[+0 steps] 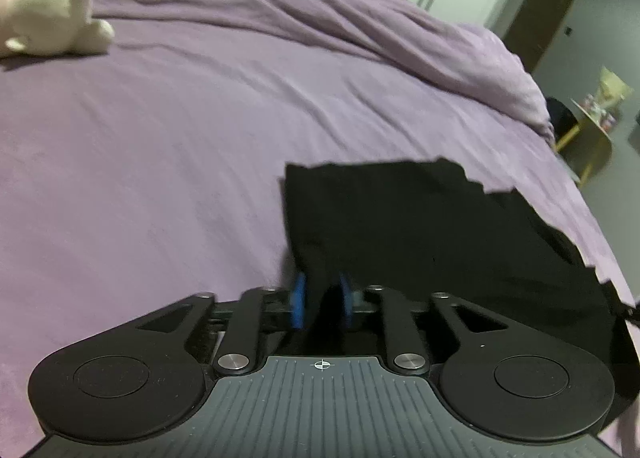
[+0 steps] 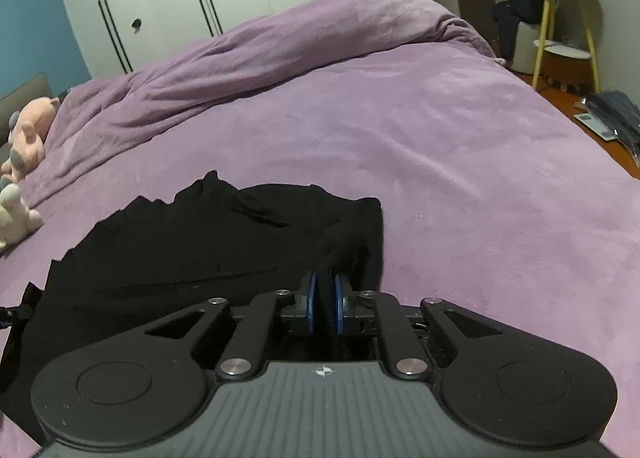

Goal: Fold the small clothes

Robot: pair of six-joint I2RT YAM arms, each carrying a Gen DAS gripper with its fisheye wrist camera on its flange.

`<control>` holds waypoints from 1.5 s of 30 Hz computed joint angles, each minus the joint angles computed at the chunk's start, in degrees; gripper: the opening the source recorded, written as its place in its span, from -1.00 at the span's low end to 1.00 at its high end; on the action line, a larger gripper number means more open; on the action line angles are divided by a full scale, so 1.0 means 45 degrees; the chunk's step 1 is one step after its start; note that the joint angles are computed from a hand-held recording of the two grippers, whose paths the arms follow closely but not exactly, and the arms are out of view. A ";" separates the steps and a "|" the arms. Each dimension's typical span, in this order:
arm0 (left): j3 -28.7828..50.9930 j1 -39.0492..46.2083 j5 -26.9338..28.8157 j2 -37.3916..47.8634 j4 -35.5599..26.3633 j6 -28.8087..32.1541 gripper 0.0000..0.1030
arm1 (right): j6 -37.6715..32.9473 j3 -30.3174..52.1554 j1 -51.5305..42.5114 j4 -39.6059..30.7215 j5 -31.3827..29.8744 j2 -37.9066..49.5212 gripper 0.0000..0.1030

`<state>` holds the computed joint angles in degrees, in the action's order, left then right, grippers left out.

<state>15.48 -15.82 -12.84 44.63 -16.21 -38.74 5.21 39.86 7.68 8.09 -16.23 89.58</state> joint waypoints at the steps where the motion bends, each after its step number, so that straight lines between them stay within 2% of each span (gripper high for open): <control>1: -0.0028 0.0062 0.0161 0.0231 0.0213 0.0110 -0.26 | -0.0092 0.0090 0.0012 -0.0047 0.0030 0.0112 -0.77; 2: -0.0014 0.0116 0.0285 0.0489 0.0387 0.0191 -0.21 | -0.0150 0.0131 0.0015 0.0003 0.0020 0.0209 -0.77; 9: 0.0252 0.0131 0.0209 0.1900 0.1094 0.0156 -0.20 | -0.0485 0.0584 0.0278 -0.0088 0.0390 0.0816 -0.77; 11: 0.0342 0.0046 -0.0035 0.2135 0.1084 0.0138 -0.52 | -0.0538 0.0492 0.0277 0.0040 0.0410 0.0772 -0.81; 14: 0.0451 -0.0460 -0.0947 0.2134 0.0839 0.0074 -0.80 | -0.0579 0.0046 0.0354 0.0493 0.0653 0.0361 -0.91; 19: 0.0684 -0.0936 -0.1821 0.0862 -0.0170 -0.0025 -0.87 | -0.0657 -0.0503 0.0345 0.0871 0.0641 -0.1006 -0.92; 22: 0.1372 -0.1135 -0.2382 0.0220 -0.1021 0.0133 -0.88 | -0.0555 -0.0271 0.0544 0.1021 0.0997 -0.1384 -0.93; 24: 0.1956 -0.1118 -0.2621 0.0110 -0.1104 0.0445 -0.88 | -0.0323 0.0134 0.0822 0.1315 0.1508 -0.1248 -0.93; 28: 0.3215 -0.0961 -0.3567 0.1472 -0.0243 0.1191 -0.88 | 0.0095 0.1538 0.1450 0.1648 0.2957 -0.0093 -0.93; 34: 0.5339 -0.0396 -0.4940 0.5770 0.1469 0.1638 -0.87 | 0.0850 0.4333 0.1958 0.1586 0.4023 0.2876 -0.92; 36: 0.6126 -0.0216 -0.4990 0.7290 0.1089 0.1181 -0.70 | 0.1268 0.4963 0.2061 0.1325 0.4309 0.3631 -0.87; 38: 0.6937 -0.0073 -0.5019 0.8763 0.0253 0.0554 -0.38 | 0.1579 0.4864 0.2205 0.1391 0.4955 0.3753 -0.74; 40: 0.6794 -0.0306 -0.5291 0.9067 0.0005 0.0007 -0.29 | 0.1921 0.4046 0.2207 0.2284 0.4676 0.3403 -0.67; 42: 0.5669 -0.0975 -0.5624 0.8482 0.1154 -0.0110 -0.07 | 0.2826 0.3458 0.2282 0.2833 0.3647 0.3192 -0.58; 43: 0.5118 -0.1426 -0.5671 0.8256 0.2073 0.0002 0.16 | 0.3649 0.3302 0.2332 0.3001 0.2573 0.3269 -0.53; 45: 0.4676 -0.2011 -0.5302 0.8400 0.3457 0.0085 0.23 | 0.5370 0.3098 0.2623 0.3934 0.0073 0.3995 -0.53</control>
